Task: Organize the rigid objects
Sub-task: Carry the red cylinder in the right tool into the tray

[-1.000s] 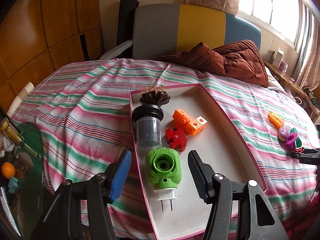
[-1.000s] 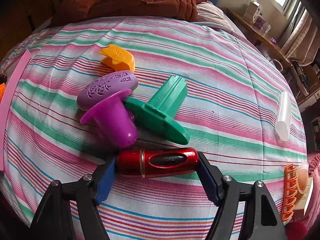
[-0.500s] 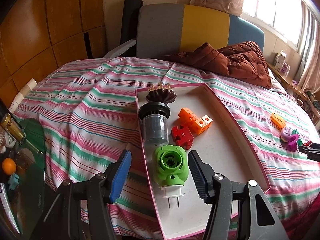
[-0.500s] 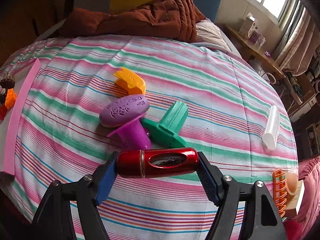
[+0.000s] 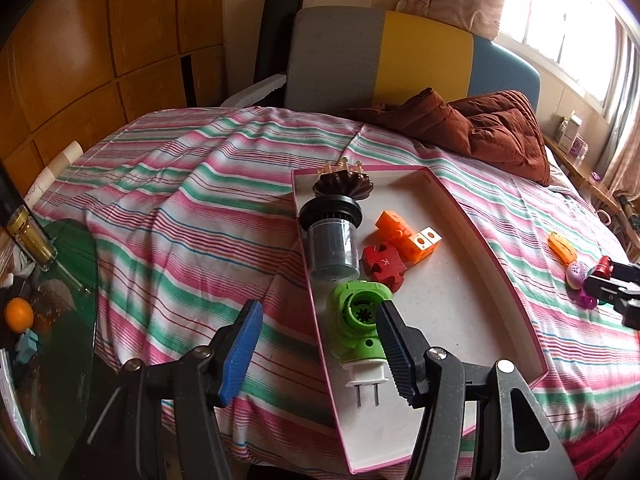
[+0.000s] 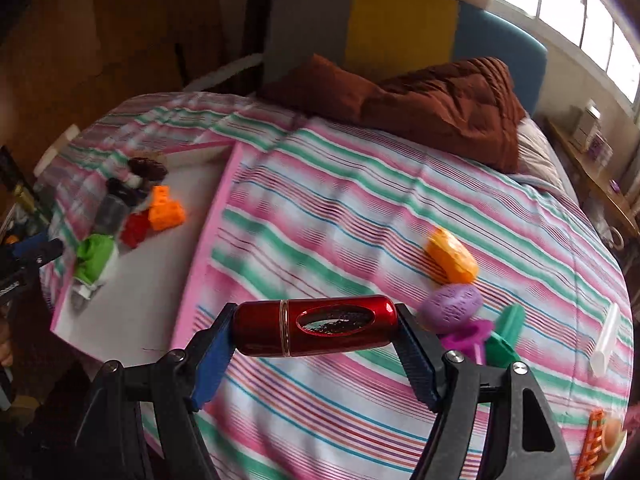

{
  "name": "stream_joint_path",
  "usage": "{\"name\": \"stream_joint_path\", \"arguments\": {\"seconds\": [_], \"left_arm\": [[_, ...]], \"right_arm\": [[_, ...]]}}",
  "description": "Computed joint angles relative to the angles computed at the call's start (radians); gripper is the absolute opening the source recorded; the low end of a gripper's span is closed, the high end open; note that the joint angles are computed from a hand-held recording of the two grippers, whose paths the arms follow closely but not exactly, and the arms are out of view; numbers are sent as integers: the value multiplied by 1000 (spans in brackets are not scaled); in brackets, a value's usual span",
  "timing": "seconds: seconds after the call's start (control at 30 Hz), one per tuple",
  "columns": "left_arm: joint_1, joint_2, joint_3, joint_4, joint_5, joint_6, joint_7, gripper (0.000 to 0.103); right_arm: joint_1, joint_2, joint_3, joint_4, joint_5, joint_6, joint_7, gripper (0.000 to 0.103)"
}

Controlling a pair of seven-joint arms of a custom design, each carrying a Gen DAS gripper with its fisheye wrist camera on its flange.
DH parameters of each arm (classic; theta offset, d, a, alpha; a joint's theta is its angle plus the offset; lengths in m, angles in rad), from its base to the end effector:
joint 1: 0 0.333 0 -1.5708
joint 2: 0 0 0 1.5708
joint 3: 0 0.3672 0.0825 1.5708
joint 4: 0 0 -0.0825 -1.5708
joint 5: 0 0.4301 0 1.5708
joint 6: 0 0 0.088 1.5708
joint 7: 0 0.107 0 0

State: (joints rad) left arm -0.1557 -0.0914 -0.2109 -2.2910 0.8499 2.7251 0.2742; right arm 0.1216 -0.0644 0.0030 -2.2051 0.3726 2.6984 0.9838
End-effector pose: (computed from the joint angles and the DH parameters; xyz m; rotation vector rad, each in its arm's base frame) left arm 0.5192 -0.2314 0.4596 -1.9848 1.5820 -0.6640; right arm 0.5923 0.0619 0.4960 -2.1850 1.4180 -0.4518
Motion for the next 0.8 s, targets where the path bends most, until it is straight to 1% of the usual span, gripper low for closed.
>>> {"name": "stream_joint_path", "arguments": {"seconds": [0.13, 0.23, 0.27, 0.4, 0.53, 0.63, 0.73, 0.8], "left_arm": [[6, -13, 3, -13, 0, -1, -10, 60], [12, -23, 4, -22, 3, 1, -18, 60], [14, -26, 5, -26, 4, 1, -20, 60], [24, -38, 8, -40, -1, 6, -26, 60], [29, -40, 9, -47, -12, 3, -24, 60], [32, -42, 9, -50, -18, 1, -23, 60], [35, -45, 8, -53, -16, 0, -24, 60], [35, -44, 7, -52, -15, -3, -19, 60]], "right_arm": [[63, 21, 33, 42, 103, -60, -141, 76], [98, 61, 53, 84, 125, -106, -197, 76], [107, 76, 57, 97, 116, -114, -197, 76], [139, 174, 60, 176, 31, -151, -125, 76], [168, 262, 44, 258, -64, -168, -34, 76], [192, 318, 24, 309, -139, -160, 34, 76], [216, 358, -1, 336, -209, -126, 98, 76], [205, 372, 7, 352, -183, -118, 95, 76]]}}
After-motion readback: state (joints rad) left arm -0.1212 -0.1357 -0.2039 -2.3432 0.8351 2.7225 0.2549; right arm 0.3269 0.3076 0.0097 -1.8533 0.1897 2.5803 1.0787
